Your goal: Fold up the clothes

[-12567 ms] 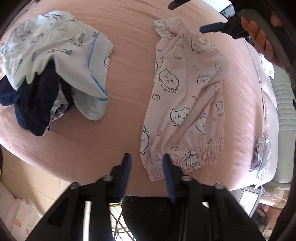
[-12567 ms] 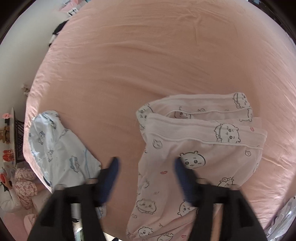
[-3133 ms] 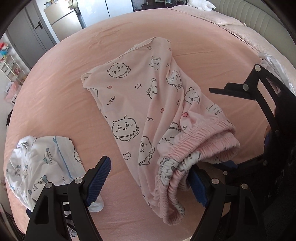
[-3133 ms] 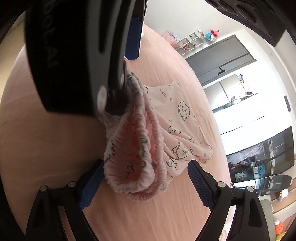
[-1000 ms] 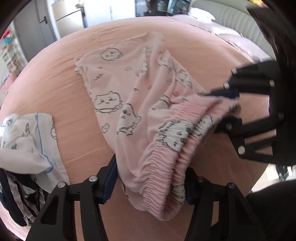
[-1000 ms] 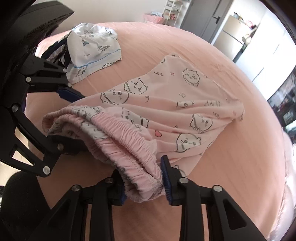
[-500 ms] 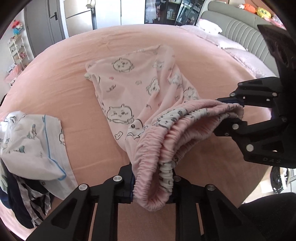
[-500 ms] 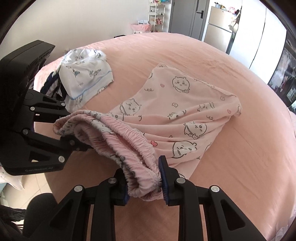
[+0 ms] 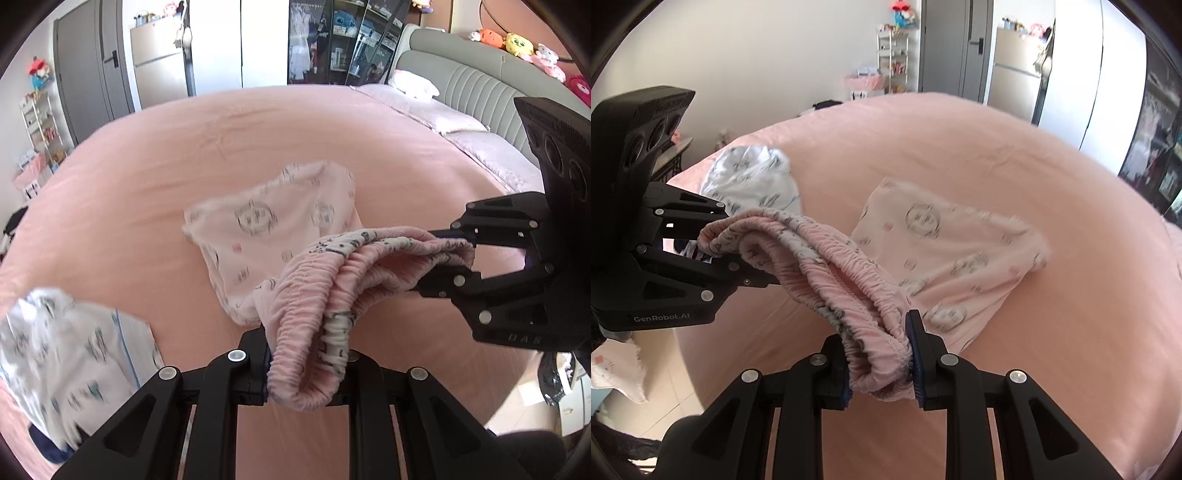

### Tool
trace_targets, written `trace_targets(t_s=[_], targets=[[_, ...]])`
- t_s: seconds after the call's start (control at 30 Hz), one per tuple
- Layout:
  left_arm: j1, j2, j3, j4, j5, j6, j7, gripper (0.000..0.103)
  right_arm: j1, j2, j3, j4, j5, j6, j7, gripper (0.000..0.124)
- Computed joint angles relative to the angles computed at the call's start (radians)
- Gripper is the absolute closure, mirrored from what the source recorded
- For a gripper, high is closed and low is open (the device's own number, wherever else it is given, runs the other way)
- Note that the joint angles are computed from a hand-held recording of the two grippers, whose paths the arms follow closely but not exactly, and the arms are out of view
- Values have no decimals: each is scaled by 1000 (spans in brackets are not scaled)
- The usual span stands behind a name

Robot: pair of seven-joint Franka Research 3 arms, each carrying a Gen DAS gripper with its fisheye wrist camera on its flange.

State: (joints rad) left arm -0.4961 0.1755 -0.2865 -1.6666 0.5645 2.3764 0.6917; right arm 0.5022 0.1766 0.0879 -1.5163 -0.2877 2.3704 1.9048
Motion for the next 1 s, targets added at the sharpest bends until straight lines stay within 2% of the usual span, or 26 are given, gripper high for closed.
trace_targets(t_s=[0.23,0.37,0.57,0.8,1.0], targets=[[5,101,36,127,24,16,13,88,-16,65,-31,103,-14,11,10,102],[23,139,48,170,-18,35,43,88,-21,138,-54,203,-8,-10,-5,102],[39,237,70,287,-70,4,119,88,-19,265,-95,376,10,-66,-20,102],[51,244,89,262,-105,56,117,88,-15,332,-120,448,40,-64,-42,102],[52,251,94,266,-112,34,109,87,-13,372,-137,483,53,-72,-20,100]])
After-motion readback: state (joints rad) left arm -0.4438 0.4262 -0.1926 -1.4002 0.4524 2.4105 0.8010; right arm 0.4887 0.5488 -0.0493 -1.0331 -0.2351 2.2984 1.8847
